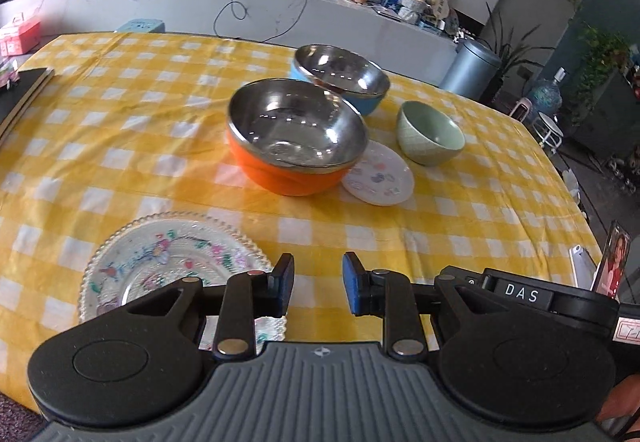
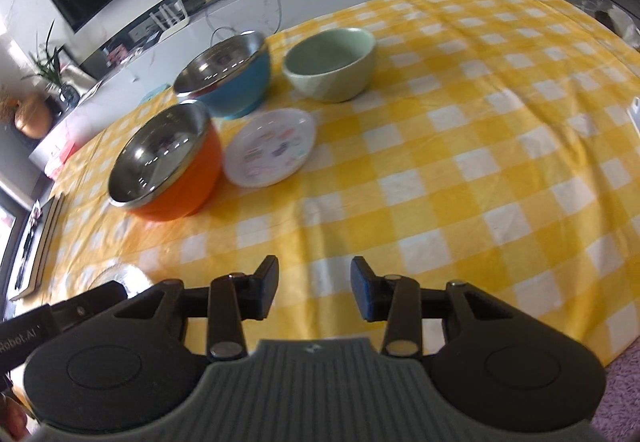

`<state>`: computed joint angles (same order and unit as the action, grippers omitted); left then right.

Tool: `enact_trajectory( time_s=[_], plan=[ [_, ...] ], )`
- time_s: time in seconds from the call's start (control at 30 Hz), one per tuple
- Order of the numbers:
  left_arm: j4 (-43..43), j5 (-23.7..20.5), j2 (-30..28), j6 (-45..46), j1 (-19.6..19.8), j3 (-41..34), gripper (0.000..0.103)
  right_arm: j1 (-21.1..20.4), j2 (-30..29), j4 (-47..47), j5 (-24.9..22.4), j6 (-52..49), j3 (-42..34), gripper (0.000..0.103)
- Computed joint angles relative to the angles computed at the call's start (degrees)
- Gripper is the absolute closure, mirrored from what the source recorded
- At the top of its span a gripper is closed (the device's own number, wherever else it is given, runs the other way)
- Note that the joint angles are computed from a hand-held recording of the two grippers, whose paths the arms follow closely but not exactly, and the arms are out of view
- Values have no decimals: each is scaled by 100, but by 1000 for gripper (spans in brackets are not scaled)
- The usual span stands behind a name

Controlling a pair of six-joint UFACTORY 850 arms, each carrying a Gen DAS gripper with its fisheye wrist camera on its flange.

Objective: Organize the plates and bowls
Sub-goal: 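Move the left gripper toward the small white sticker plate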

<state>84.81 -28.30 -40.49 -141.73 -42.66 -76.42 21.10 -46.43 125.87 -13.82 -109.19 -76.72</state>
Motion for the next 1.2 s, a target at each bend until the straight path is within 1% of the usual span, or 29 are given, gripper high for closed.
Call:
enact_trajectory(
  time_s=[0.07, 0.17, 0.33, 0.43, 0.5, 0.53, 0.6, 0.67, 0.77, 0.9, 1.13, 1.2],
  plan=[
    [-19, 7, -169, 322, -17, -257, 73, -94, -17, 115, -75, -55, 6, 63],
    [-19, 62, -408, 560, 10, -604, 73, -197, -55, 247, -204, -91, -19, 64],
    [-298, 63, -753, 814, 111, -1136, 74, -298, -202, -3, -362, 264, -242, 64],
    [-563, 49, -958, 934, 177, -1440, 74, -310, -336, -199, -431, 486, -449, 66],
    [-801, 34, -1103, 998, 223, -1649, 74, -308, -429, -312, -482, 623, -591, 69],
    [-863, -25, -1170, 946, 235, -1729, 74, -304, -488, -437, -492, 768, -690, 70],
    [-1190, -160, -1316, 1173, 257, -1933, 74, -307, -622, -624, -528, 998, -901, 72],
    [-1470, -165, -1429, 1269, 306, -2080, 74, -301, -753, -761, -527, 1172, -1115, 74],
    [-1772, -230, -1567, 1303, 353, -2262, 74, -317, -1004, -1396, -545, 1886, -1522, 76],
    [-1867, -390, -1738, 1334, 365, -2507, 74, -311, -1319, -2284, -558, 2927, -2029, 77],
    [-1999, -449, -1922, 1309, 434, -2784, 74, -264, -1684, -3293, -519, 4070, -2615, 81],
    [-2112, -361, -1949, 1403, 469, -2821, 74, -251, -1763, -3526, -503, 4338, -2740, 85]
  ],
)
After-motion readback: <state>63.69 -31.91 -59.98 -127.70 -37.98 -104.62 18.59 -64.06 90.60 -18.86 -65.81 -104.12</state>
